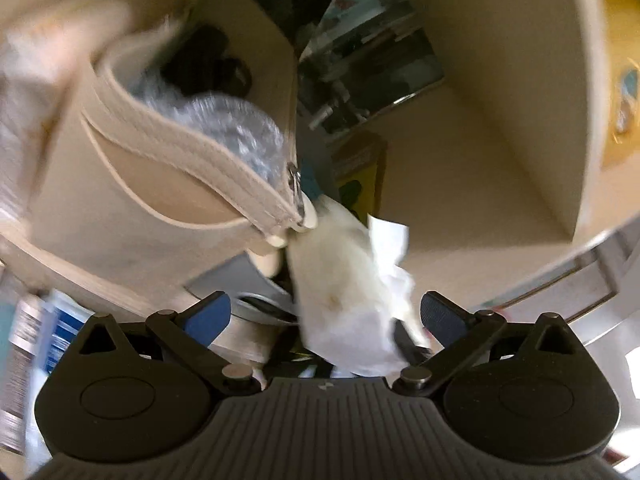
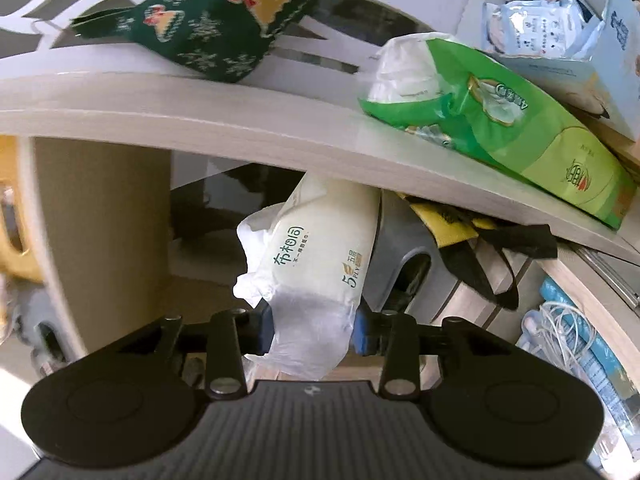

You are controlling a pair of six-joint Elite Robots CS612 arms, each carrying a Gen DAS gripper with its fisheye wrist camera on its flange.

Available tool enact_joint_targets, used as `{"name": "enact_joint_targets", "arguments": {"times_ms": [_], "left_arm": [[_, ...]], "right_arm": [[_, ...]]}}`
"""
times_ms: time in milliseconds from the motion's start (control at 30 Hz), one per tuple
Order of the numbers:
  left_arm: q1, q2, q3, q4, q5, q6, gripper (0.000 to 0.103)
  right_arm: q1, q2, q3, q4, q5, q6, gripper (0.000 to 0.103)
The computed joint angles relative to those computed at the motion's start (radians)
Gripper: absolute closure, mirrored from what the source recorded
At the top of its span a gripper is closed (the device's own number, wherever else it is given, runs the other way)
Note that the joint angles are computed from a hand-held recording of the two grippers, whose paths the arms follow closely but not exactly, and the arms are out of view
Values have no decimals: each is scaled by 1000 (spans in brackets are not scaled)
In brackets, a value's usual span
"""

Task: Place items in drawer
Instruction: 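Pull the white tissue pack out of the shelf toward the drawer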

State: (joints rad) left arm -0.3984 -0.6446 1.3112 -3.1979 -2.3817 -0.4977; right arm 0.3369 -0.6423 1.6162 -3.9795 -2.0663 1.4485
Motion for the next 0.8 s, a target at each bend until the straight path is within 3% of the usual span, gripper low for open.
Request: {"name": "enact_joint_targets", "arguments": {"times_ms": [133,300,500,600,800], "left_arm": [[2,-70,115,-48,145,176,1],[22,-116,212,-130,231,291,0],[67,-163,299,-120,254,366,0],[74,-188,346,-87,255,394,0],[73,-225,439,-116,297,588,0]], "right_arm": [[20,-15,40,-66,46,-60,60],[52,-30,94,-118,141,-92,60],[83,-6,112,-88,164,40,60],[90,4,113,0,134,124,60],[76,35,89,140,98,176,60]]}}
